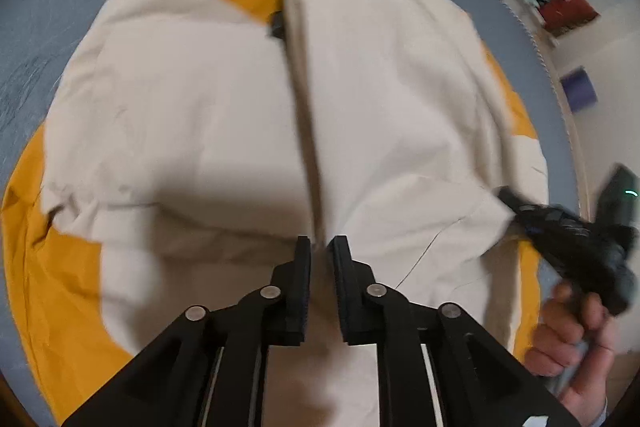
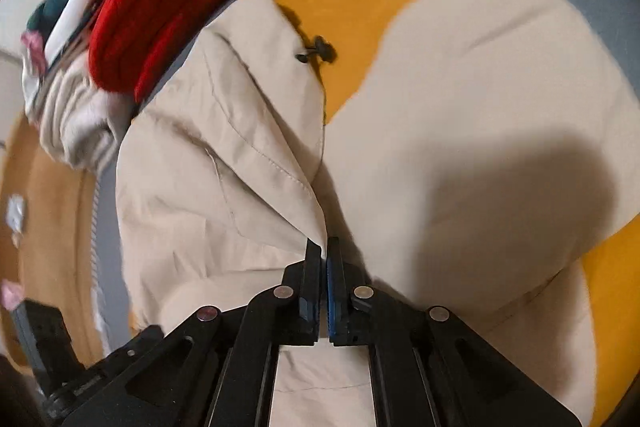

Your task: Fold large clothes

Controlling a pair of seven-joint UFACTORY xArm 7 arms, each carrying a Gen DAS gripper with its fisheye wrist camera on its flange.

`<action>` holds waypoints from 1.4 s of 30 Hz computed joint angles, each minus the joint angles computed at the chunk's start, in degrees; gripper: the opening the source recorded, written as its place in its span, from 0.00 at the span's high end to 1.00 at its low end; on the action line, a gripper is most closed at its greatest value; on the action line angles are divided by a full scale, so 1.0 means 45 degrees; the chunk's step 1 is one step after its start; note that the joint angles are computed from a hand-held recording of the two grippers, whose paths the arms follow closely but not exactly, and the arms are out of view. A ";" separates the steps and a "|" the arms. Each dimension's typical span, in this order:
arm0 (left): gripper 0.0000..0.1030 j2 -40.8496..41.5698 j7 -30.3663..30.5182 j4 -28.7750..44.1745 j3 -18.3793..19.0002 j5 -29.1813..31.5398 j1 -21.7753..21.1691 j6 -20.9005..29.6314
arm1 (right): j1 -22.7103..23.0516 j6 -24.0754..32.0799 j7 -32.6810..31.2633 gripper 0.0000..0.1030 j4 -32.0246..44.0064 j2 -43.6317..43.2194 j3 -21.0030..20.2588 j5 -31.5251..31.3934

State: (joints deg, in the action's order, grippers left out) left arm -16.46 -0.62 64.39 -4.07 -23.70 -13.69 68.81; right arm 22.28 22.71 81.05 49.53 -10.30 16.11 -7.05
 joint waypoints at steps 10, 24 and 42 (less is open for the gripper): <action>0.87 -0.0281 0.2258 0.0781 0.0457 -0.2004 -0.0964 0.0069 | -0.0688 0.2577 0.1314 0.58 0.2908 -0.0471 0.1291 -0.4926; 0.88 -0.1027 0.1949 0.1000 0.0648 -0.0579 0.0376 0.0582 | 0.1638 0.4290 -0.2862 0.58 0.4500 0.2295 -0.0043 -0.1869; 0.88 -0.6864 0.4630 0.2177 0.4506 -0.0060 0.1057 0.4642 | 0.0473 1.5845 -0.1603 0.58 0.5740 -0.7943 0.5361 -0.3669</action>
State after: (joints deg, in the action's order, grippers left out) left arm -47.35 20.22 74.18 16.21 -23.97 -8.93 89.69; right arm 24.41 94.01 73.84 75.36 -46.04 40.24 -23.56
